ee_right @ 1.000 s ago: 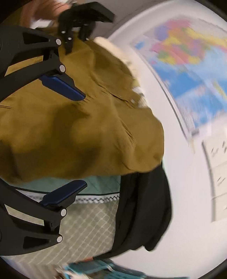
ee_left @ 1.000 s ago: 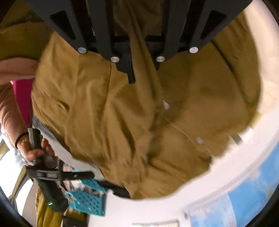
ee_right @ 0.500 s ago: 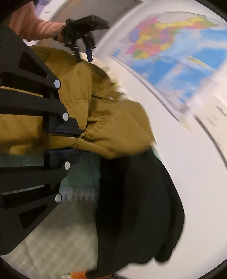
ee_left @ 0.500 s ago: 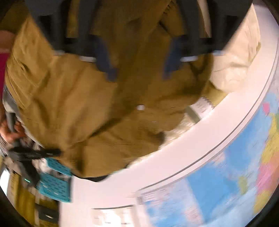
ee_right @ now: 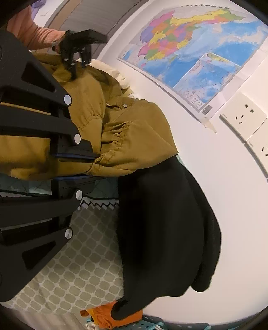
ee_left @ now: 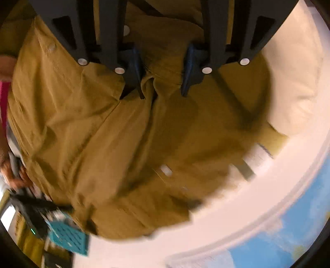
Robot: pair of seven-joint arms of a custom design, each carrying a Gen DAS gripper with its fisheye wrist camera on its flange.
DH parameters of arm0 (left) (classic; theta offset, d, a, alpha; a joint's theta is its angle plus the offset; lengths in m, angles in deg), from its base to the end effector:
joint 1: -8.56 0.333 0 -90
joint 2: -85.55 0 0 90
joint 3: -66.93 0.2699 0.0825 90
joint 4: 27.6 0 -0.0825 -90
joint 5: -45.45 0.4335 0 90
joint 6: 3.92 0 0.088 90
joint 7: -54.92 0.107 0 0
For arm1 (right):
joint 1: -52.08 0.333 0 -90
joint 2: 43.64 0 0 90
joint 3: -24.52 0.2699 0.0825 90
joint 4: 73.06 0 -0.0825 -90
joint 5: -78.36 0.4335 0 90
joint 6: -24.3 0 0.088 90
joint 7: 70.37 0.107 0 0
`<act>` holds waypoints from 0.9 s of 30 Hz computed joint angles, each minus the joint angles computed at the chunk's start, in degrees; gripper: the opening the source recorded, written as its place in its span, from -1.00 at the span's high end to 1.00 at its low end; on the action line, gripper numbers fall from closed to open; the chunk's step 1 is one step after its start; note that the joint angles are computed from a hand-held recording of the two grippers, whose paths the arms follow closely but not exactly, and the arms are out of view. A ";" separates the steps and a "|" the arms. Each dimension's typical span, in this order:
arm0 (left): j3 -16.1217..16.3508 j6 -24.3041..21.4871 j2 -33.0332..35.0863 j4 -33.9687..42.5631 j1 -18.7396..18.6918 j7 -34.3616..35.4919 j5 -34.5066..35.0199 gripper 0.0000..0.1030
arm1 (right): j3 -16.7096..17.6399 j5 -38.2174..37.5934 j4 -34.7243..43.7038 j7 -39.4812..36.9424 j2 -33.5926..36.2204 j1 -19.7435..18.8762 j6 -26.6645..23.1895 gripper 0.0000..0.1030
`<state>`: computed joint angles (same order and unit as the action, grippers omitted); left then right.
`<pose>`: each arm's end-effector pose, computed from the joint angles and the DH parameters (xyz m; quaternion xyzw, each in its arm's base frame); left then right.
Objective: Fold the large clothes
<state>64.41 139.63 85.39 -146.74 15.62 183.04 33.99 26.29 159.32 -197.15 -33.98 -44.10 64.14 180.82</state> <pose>0.6233 0.0509 0.4044 -0.5176 0.8256 -0.1537 0.1638 0.5927 0.1072 0.3634 -0.6181 0.6309 -0.0183 0.4686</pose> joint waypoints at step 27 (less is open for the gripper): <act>5.32 10.61 -37.14 -38.84 2.06 -4.66 -1.67 -0.63 | 9.34 -23.02 19.51 0.80 15.03 15.36 -1.24 0.18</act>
